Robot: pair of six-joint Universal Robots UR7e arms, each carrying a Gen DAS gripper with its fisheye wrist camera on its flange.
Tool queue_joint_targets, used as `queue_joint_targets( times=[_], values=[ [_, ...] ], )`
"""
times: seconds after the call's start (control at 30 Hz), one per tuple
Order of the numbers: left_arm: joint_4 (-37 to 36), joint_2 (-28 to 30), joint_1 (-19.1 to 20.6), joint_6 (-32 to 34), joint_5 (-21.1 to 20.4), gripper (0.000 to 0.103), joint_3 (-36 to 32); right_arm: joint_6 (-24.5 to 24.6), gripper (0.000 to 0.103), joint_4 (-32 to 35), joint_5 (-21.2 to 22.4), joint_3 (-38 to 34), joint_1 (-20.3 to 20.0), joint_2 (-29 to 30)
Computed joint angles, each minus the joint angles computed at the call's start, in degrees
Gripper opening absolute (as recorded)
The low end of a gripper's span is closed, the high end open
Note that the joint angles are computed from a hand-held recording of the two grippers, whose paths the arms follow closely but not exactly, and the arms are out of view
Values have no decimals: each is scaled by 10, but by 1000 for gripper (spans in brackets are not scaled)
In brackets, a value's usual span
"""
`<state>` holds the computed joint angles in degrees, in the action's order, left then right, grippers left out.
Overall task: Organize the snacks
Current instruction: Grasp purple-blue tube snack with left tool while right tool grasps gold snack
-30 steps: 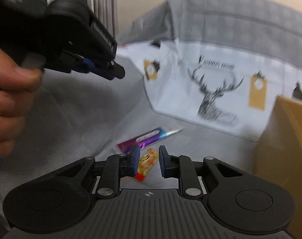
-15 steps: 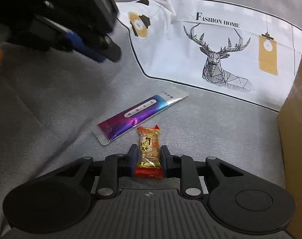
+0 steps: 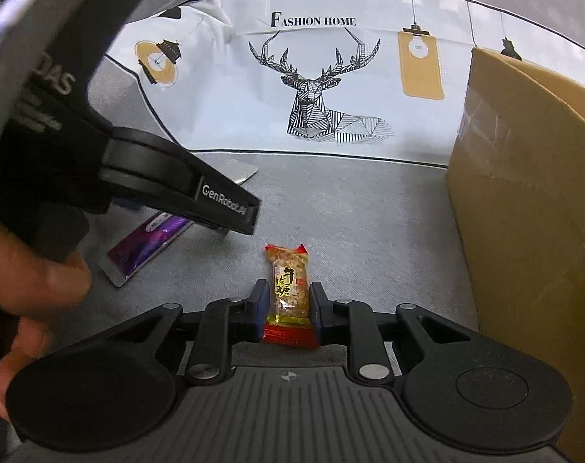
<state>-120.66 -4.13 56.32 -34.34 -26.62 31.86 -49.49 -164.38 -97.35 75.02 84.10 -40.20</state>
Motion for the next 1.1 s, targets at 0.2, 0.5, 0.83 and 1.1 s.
queue_joint_targets(
  times=[0.2,0.5,0.83,1.1],
  values=[
    [-61,-45,-7,-17,-30,25,83,-25,24,17,4,18,-5,-23],
    [-130,-112,-52,-70,-50,25,218,-57,8,144,12,43,-8,-101],
    [-154,-191,-77,-247,-141,26,371,-94,10,234,15,88,-27,-183],
    [-46,-171,-67,-282,-145,31,320,-145,39,145,30,105,-26,-150]
  ],
)
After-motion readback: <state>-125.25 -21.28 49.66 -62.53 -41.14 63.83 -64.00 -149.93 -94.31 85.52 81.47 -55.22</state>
